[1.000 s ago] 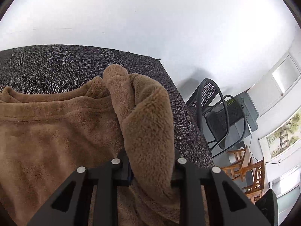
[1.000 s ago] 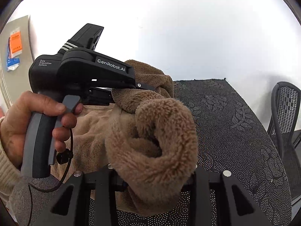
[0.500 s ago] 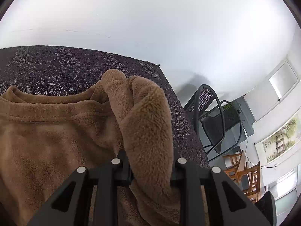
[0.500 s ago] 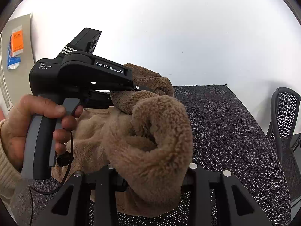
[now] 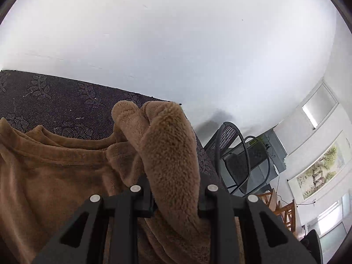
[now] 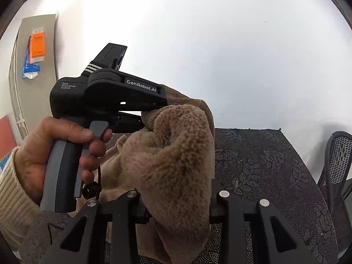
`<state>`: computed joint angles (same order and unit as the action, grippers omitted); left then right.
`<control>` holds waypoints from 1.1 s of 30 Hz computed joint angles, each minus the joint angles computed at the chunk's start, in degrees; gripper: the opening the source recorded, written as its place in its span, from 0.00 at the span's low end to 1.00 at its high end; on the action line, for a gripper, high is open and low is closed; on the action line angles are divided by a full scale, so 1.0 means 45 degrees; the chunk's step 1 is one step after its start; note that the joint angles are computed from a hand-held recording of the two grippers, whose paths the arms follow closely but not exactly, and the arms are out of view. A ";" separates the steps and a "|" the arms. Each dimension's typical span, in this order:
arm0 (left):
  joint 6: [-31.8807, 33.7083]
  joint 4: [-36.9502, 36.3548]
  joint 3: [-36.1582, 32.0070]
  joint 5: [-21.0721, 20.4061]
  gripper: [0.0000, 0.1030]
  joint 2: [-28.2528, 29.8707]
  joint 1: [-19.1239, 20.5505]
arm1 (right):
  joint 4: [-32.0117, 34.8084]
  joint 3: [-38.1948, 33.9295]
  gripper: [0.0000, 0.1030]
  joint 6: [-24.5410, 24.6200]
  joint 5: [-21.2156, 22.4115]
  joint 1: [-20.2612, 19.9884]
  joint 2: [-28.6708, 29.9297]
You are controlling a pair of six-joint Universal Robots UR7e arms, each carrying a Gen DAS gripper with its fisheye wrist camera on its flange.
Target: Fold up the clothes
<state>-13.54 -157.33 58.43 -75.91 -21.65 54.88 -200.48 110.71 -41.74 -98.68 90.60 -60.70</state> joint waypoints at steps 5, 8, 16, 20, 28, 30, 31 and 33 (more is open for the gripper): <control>0.0276 0.0001 0.0273 -0.0686 0.26 -0.0445 0.0242 | -0.0696 0.0208 0.35 0.0160 -0.0556 0.0560 0.0247; 0.0464 0.0003 0.0356 -0.0846 0.26 -0.0602 0.0278 | -0.1078 0.0117 0.35 0.0111 -0.0909 0.0829 0.0544; 0.0318 -0.0280 0.0888 -0.1298 0.26 -0.0979 0.0549 | -0.1330 -0.0130 0.35 0.0019 -0.1425 0.1093 0.1071; 0.0243 -0.0616 0.1425 -0.1250 0.26 -0.1346 0.0635 | -0.1354 -0.0085 0.35 -0.0048 -0.1520 0.1260 0.1199; -0.0092 -0.1591 0.3219 -0.0620 0.26 -0.2620 0.0821 | -0.0520 -0.1059 0.32 -0.0696 -0.0400 0.0917 0.1884; -0.0133 -0.1795 0.3690 -0.0380 0.26 -0.2974 0.0897 | -0.0309 -0.1179 0.32 -0.0884 -0.0175 0.0959 0.2044; -0.0167 -0.1908 0.3908 -0.0266 0.26 -0.3132 0.0944 | -0.0206 -0.1245 0.32 -0.0991 -0.0079 0.0988 0.2140; -0.0289 -0.2098 0.4312 -0.0097 0.26 -0.3447 0.1085 | -0.0008 -0.1414 0.31 -0.1199 0.0070 0.1051 0.2380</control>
<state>-14.85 -166.77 77.83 -76.35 -37.16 59.77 -200.51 104.35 -47.13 -98.36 95.33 -49.99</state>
